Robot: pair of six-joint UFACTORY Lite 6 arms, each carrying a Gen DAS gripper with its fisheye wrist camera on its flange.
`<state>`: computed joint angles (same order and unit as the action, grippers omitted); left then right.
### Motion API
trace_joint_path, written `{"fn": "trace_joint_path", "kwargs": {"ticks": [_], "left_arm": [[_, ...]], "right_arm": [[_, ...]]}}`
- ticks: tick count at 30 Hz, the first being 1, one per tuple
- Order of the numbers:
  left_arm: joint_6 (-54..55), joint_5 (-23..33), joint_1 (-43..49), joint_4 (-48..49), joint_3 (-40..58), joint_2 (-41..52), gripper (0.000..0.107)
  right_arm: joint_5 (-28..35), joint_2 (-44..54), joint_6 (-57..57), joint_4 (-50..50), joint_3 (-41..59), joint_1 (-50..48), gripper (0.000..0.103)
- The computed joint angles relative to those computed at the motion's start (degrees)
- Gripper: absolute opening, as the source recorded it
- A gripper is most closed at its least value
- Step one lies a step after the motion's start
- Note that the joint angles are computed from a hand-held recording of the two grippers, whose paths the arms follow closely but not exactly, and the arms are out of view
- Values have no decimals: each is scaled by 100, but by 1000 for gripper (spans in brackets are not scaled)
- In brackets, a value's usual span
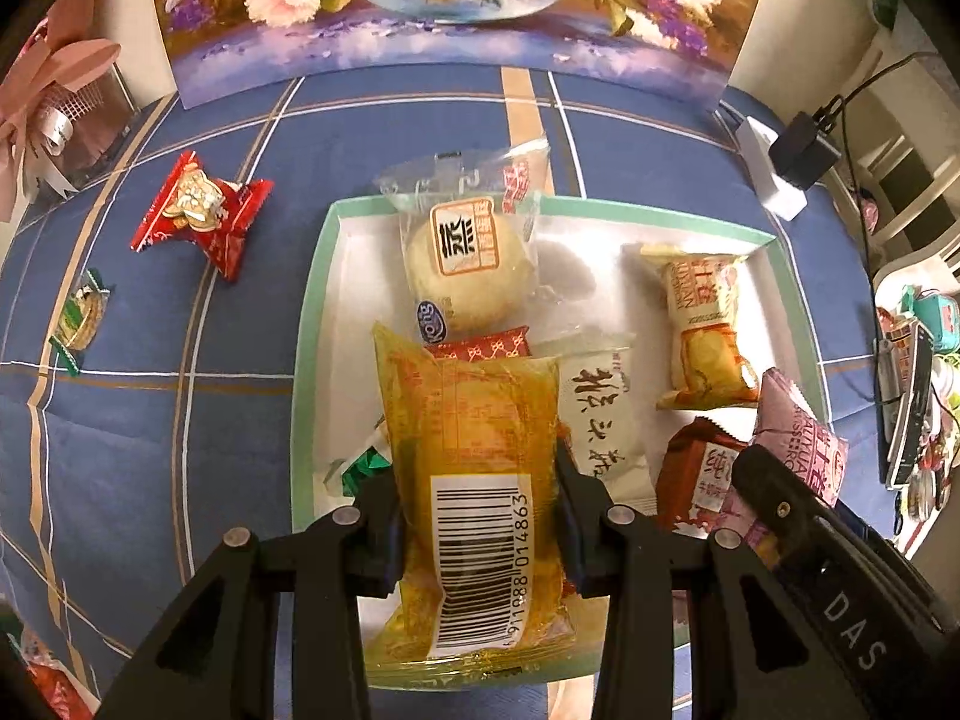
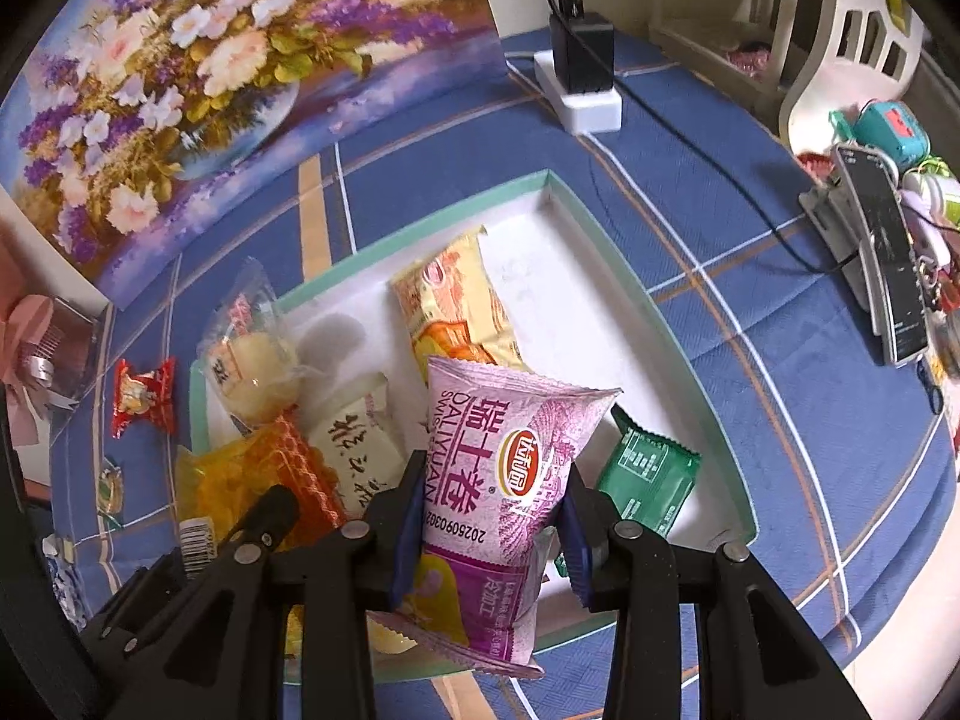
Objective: Organize snacks
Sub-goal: 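Carry both packs over the tray and open both tools to release them, then move both open tools back toward the green biscuit and red chip bag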
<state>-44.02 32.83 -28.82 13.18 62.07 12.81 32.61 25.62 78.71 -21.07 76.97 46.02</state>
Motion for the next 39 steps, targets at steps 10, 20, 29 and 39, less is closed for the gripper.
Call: {"fn": "trace_joint_path", "kwargs": {"ticks": [10, 20, 29, 39], "left_arm": [[78, -14, 48, -129, 1, -22, 54], [598, 92, 388, -606, -185, -686, 63], [702, 373, 722, -717, -222, -1159, 72], [-778, 828, 930, 895, -375, -1124, 92]], "right_arm": [[99, 202, -359, 390, 144, -46, 44], [248, -126, -156, 229, 45, -46, 55], [437, -463, 129, -61, 4, 55, 69], [308, -360, 150, -186, 67, 129, 90]]}}
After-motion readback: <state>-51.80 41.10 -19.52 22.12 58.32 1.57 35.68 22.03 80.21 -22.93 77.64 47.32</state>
